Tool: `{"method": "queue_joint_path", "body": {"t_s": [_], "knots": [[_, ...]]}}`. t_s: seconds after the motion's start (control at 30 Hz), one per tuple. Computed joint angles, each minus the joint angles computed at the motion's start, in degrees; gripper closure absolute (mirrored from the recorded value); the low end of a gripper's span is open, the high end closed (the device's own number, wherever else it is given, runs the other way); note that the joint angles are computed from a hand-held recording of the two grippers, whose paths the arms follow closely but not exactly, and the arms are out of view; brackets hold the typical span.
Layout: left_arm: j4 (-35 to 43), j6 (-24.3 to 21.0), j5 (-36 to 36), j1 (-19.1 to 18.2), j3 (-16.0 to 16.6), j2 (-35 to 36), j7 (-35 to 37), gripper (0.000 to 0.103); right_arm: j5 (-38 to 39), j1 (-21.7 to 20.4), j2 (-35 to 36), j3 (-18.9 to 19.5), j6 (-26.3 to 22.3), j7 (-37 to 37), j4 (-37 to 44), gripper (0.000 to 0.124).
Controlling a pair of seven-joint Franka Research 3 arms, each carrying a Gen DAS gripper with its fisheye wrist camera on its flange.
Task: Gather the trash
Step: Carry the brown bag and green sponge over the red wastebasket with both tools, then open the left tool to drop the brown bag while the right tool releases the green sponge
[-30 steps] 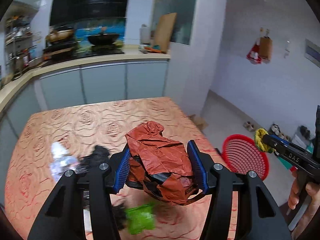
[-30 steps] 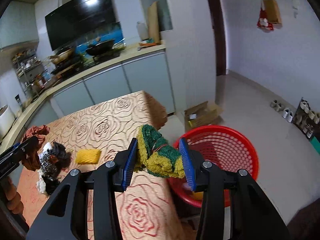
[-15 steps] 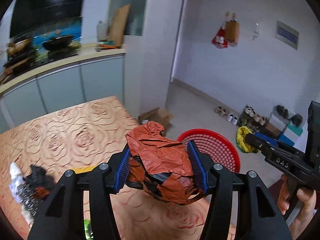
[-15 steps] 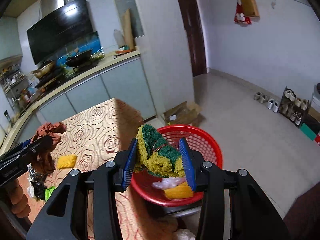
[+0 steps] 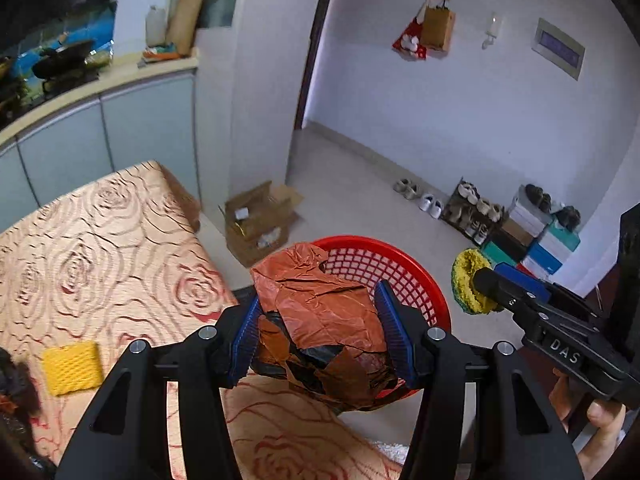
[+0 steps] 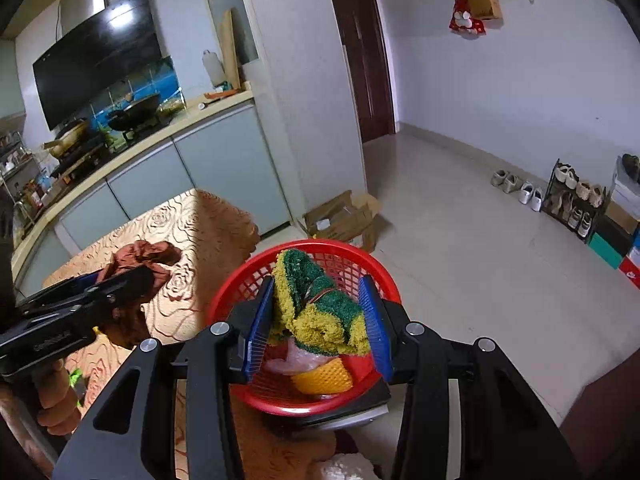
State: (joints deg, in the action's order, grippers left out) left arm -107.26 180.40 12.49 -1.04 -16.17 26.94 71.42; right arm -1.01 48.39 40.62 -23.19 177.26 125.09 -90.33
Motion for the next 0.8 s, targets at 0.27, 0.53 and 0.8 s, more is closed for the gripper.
{"method": "queue_joint_path", "body": {"t_s": [0.27,0.53,0.8], "knots": [[6.9,-5.7,-2.2,0.7,-2.9,5.9,3.3,0.05,-0.2,-6.2,3.8,6.0,-5.8,-1.8,6.8,0.081],[9.5,-7.7,-2.8,-2.0,-1.2,7.6,5.2,0.049,-1.5,-10.1,6.5,11.0,-8.3,-2.9,10.4,0.081],[10.8,-8.4,-3.3,-2.7,-0.6,8.3,5.4,0.048,-1.0,-11.9,7.3,14.1,-7.4,-6.1,10.9,0.071]]}}
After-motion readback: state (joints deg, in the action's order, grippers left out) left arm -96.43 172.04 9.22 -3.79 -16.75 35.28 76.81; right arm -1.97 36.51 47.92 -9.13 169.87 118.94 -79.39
